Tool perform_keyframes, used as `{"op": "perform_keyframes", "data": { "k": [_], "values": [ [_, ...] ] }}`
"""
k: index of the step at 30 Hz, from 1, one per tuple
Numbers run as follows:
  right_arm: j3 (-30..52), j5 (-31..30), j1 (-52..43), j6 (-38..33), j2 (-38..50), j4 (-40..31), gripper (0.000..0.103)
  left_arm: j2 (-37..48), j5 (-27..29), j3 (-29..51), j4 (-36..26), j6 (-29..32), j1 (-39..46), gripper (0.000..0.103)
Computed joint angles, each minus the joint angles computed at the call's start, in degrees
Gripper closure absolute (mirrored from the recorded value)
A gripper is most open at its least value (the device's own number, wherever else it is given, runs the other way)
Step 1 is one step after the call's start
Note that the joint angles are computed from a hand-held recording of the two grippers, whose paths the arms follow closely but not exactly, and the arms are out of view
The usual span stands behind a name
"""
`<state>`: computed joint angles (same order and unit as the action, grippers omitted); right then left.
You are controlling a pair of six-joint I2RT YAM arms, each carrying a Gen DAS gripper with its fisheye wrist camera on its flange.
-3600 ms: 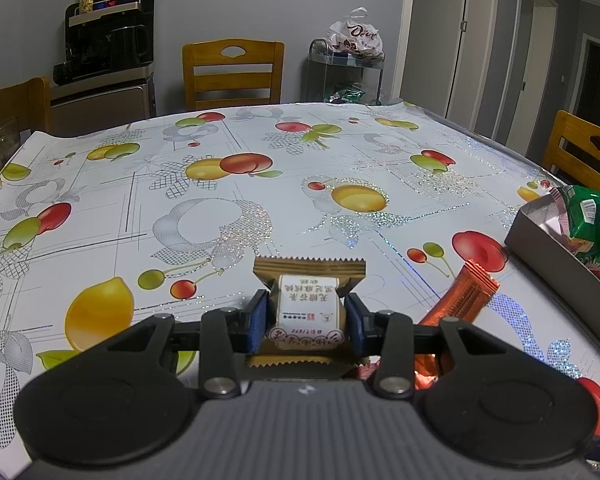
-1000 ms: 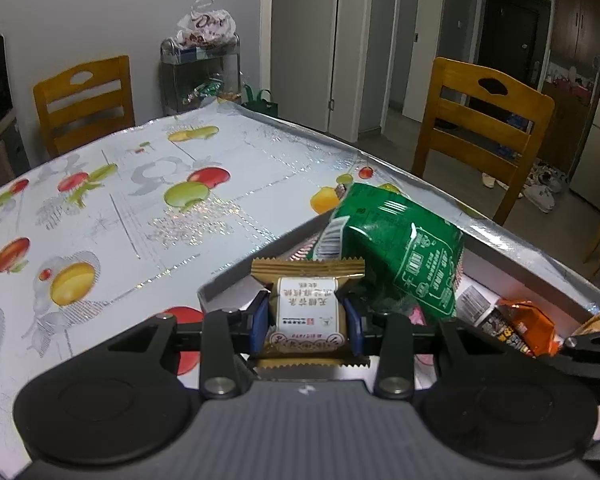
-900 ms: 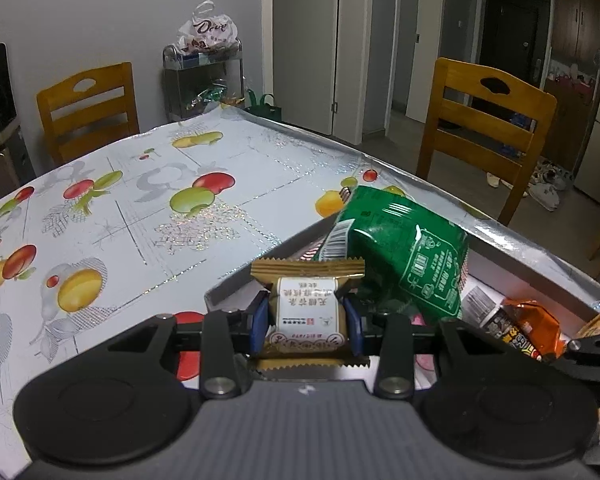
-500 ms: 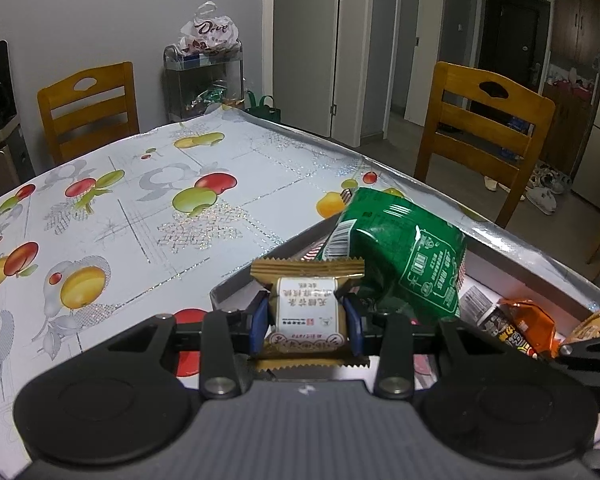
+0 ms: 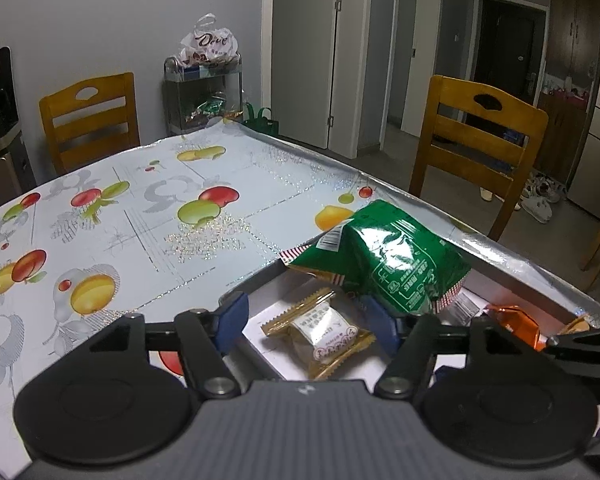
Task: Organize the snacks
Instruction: 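Open the left tool to drop the cake packet while the right tool releases the candy stick into the tray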
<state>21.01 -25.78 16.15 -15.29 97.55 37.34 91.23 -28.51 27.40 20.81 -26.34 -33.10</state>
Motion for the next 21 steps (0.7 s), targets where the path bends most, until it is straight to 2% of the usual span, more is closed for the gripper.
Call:
{"op": "perform_keyframes", "data": {
  "k": [1, 3, 8, 12, 16, 21],
  "values": [
    [-0.2, 0.1, 0.0, 0.4, -0.2, 0.3, 0.069, -0.6, -0.1, -0.2, -0.2, 0.0, -0.2, 0.033],
    [-0.9, 0.3, -0.1, 1.4, -0.8, 1.3, 0.058, -1.8, -0.4, -0.7, -0.9, -0.1, -0.7, 0.023],
    [-1.9, 0.1, -0.6, 1.9, -2.7, 0.7, 0.051, -6.6, -2.0, -2.3, -3.4, 0.3, -2.7, 0.015],
    [-2.3, 0.9, -0.4, 2.4, -3.8, 0.0, 0.049, -11.3, -3.1, -4.5, -5.5, 0.0, -3.7, 0.014],
    [-3.1, 1.9, 0.5, 3.6, -5.3, 0.2, 0.037, -17.3, -3.4, -7.1, -8.9, -0.7, -3.9, 0.01],
    [-4.7, 2.9, 2.5, 4.5, -8.4, -0.1, 0.028, -27.1, -4.1, -11.3, -13.9, -1.0, -2.7, 0.009]
  ]
}}
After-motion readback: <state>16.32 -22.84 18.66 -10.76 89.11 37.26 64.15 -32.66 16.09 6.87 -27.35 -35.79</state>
